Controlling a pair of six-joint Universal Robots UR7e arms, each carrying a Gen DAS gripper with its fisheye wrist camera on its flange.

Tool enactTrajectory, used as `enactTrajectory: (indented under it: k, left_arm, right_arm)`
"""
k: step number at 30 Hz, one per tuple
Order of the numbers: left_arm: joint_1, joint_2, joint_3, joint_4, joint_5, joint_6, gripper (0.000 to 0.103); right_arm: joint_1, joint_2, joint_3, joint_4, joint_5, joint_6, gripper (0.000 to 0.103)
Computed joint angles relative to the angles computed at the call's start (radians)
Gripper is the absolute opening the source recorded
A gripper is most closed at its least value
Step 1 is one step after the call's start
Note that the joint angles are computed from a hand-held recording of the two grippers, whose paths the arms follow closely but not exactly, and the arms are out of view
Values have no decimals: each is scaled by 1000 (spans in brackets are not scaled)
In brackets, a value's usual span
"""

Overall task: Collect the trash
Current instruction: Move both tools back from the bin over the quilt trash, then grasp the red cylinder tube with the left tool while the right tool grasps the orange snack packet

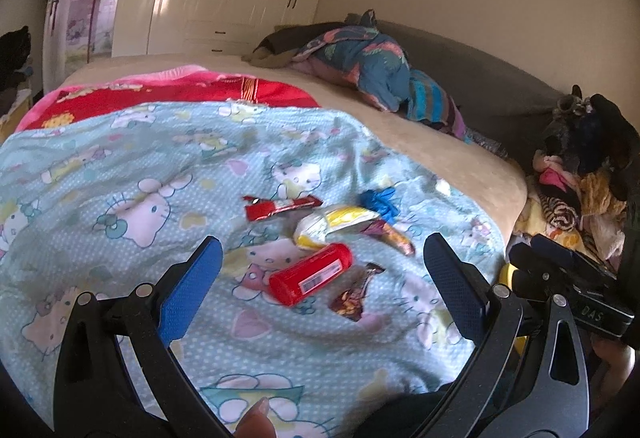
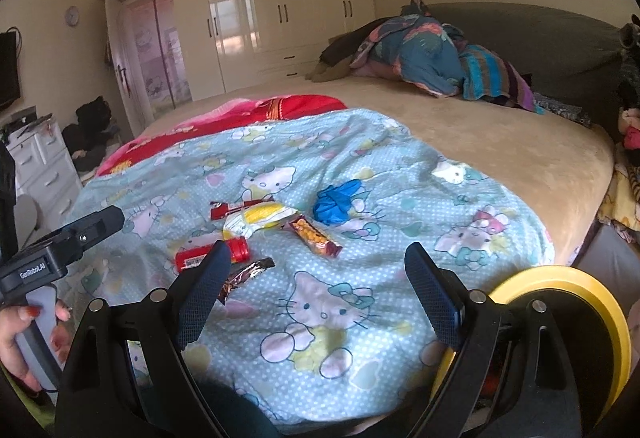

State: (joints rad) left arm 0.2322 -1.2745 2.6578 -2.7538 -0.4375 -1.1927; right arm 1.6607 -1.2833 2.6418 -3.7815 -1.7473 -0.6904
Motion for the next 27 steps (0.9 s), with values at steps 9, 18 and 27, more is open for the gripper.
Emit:
enactTrajectory:
  k: [9, 18, 27]
  left_arm:
    - [84, 56, 13, -140, -57, 104, 91]
    - [202, 163, -7, -367, -136, 250, 78]
    - [294, 226, -28, -525, -191, 367, 68]
  right_arm:
    - [-9, 130, -67, -27, -18, -17, 86]
    - [-26, 247, -187, 20, -75, -24, 80]
    - [-21, 339, -320, 128, -110, 1, 72]
